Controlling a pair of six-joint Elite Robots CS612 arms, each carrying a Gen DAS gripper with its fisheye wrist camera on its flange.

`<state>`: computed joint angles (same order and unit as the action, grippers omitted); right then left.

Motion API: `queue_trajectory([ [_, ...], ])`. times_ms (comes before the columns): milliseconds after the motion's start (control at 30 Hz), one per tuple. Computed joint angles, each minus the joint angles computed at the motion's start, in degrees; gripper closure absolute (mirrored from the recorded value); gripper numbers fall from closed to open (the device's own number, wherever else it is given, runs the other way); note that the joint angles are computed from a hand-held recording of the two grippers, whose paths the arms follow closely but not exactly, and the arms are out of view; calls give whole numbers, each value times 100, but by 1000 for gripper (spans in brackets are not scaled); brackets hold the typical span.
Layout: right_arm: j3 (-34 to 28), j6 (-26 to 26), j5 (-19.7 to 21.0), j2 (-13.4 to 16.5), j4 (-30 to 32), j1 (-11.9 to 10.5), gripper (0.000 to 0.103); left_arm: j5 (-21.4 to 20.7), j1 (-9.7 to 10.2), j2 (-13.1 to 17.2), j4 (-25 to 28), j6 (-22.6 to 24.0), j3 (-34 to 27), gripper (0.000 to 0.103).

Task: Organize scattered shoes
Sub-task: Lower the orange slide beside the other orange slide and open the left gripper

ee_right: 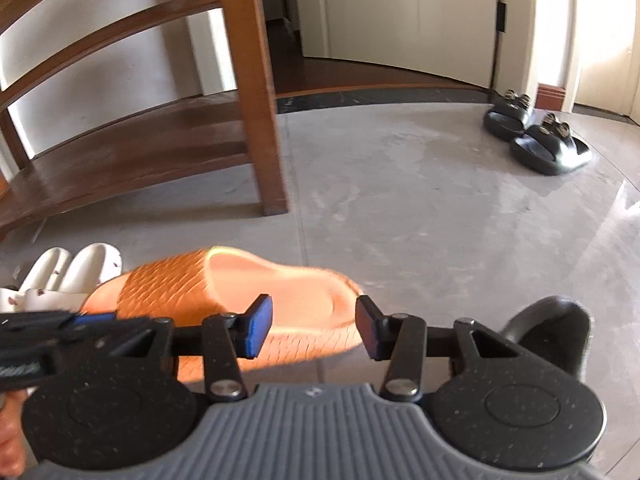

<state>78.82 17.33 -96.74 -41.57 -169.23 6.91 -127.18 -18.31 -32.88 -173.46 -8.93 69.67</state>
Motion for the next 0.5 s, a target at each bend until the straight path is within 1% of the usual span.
queue_trajectory([
  [100,-73,63,56,34,-10,96,53,120,66,-251,-133,34,312,84],
  [200,-153,128,146,69,35,190,53,304,159,-526,-299,-96,675,84],
  [300,-233,114,230,102,117,292,53,483,223,-689,-405,-204,913,84],
  [367,-287,60,268,124,196,361,53,724,283,-861,-455,-333,1186,84],
  [500,-310,25,337,123,354,466,53,1113,313,-1140,-465,-447,1652,84],
])
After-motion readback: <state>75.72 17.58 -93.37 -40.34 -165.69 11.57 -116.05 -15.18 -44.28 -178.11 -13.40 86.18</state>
